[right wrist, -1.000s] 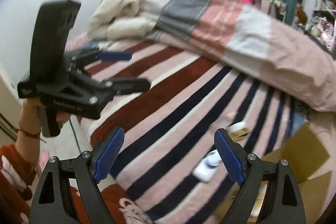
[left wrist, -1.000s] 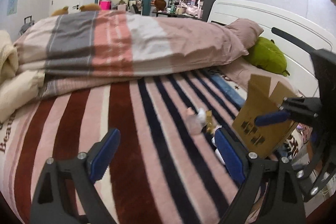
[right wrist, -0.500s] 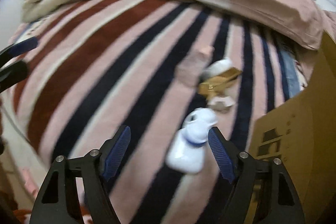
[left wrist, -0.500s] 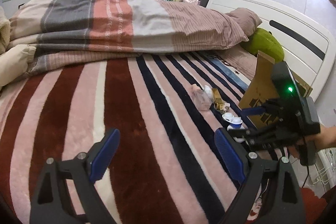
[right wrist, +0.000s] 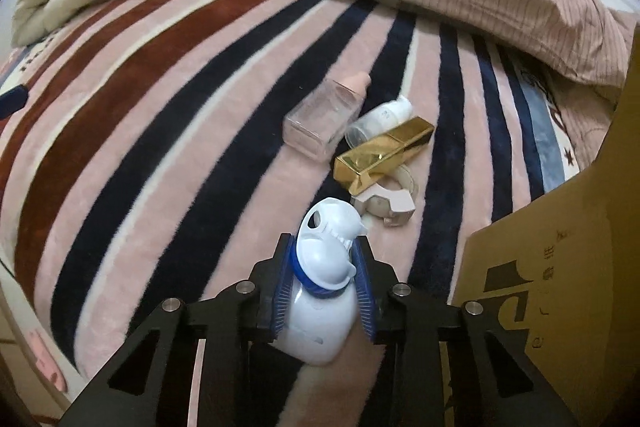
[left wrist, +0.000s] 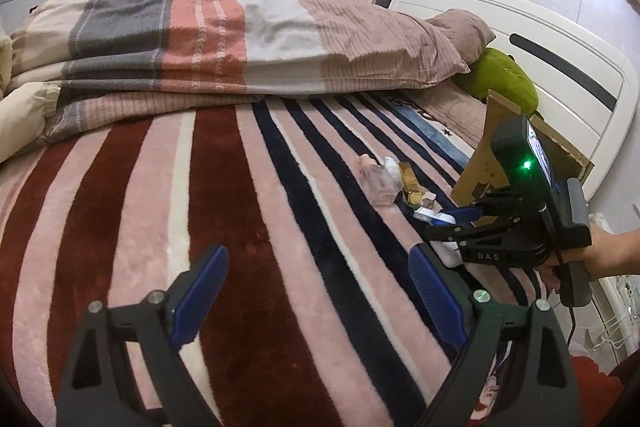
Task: Organize rigid objects
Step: 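Reach the right gripper to the white cup-shaped item and grasp it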
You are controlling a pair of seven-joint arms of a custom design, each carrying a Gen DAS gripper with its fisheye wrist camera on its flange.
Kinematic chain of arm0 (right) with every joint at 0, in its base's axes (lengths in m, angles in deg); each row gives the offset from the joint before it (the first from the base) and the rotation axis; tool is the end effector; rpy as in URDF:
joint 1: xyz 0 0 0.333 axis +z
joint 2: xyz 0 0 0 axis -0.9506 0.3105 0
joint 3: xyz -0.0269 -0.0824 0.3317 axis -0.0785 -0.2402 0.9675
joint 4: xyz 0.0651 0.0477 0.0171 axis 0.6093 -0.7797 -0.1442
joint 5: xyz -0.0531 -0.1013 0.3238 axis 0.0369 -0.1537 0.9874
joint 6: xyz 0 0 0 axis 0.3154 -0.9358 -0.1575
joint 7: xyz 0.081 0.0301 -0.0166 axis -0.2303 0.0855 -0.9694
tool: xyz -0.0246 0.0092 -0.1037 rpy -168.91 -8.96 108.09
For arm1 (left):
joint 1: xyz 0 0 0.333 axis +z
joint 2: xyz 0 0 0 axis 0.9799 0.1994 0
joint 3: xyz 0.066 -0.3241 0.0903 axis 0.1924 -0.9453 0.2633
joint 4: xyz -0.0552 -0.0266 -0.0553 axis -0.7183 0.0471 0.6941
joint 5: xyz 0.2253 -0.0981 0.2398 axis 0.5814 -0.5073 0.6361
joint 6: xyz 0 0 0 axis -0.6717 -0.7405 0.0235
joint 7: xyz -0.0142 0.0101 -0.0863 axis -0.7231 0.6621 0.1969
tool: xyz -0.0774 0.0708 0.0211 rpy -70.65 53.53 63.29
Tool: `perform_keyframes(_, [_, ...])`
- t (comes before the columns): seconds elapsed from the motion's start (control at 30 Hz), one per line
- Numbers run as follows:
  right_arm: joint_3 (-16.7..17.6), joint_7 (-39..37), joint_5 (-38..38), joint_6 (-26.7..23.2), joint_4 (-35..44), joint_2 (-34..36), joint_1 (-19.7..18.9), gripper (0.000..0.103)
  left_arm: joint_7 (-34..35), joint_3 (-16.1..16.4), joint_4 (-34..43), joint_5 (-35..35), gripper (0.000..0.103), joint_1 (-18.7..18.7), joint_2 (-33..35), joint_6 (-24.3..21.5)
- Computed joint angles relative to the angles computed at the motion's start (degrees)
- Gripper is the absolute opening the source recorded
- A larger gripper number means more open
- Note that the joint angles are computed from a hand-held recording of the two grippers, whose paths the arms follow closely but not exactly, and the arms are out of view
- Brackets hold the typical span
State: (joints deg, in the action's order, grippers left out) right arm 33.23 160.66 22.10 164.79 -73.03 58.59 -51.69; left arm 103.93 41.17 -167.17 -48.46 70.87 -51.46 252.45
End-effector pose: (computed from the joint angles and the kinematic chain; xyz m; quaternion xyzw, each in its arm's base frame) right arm 0.7039 0.2424 0.3433 -0.8647 0.4417 -0.1633 0.1748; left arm 0.5667 -0.1497 0.3716 -0.6125 0.6594 -0.3883 0.1982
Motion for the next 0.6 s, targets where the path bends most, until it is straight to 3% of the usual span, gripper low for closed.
perform_keyframes(0.1, [2.88,-2.73,2.09,0.95,-2.07,-1.51,-1.83,0.025,0.43,0.6,0.08,-0.46,0.09,-0.92,-0.37,-0.1])
perform_keyframes(0.23, [8.68,-12.55,6.28,4.92,-6.45,-3.93,-4.98,0.025,1.01,1.03,0.49,-1.12,0.09,-1.86,-0.71,-0.83])
perform_keyframes(0.3, [9.97,-15.62,8.1,3.39,-6.18,-3.94,-5.33,0.025,1.38,1.53,0.72,-1.63,0.09,-2.62,-0.83,-1.29])
perform_keyframes(0.4, [9.29,-17.43,9.34,-1.47,-3.42,-2.55,-4.28,0.026,2.17,2.49,0.48,-2.53,0.09,-3.87,-1.1,-1.73])
perform_keyframes(0.47, [8.11,-16.93,9.74,-4.52,-2.0,-1.82,-3.46,0.04,2.51,2.82,0.61,-3.0,0.09,-4.33,-1.11,-2.33])
perform_keyframes(0.6, [8.19,-17.41,12.33,-6.23,-2.43,-1.89,-4.19,0.045,2.53,2.57,1.31,-3.17,0.09,-4.28,-0.83,-3.33])
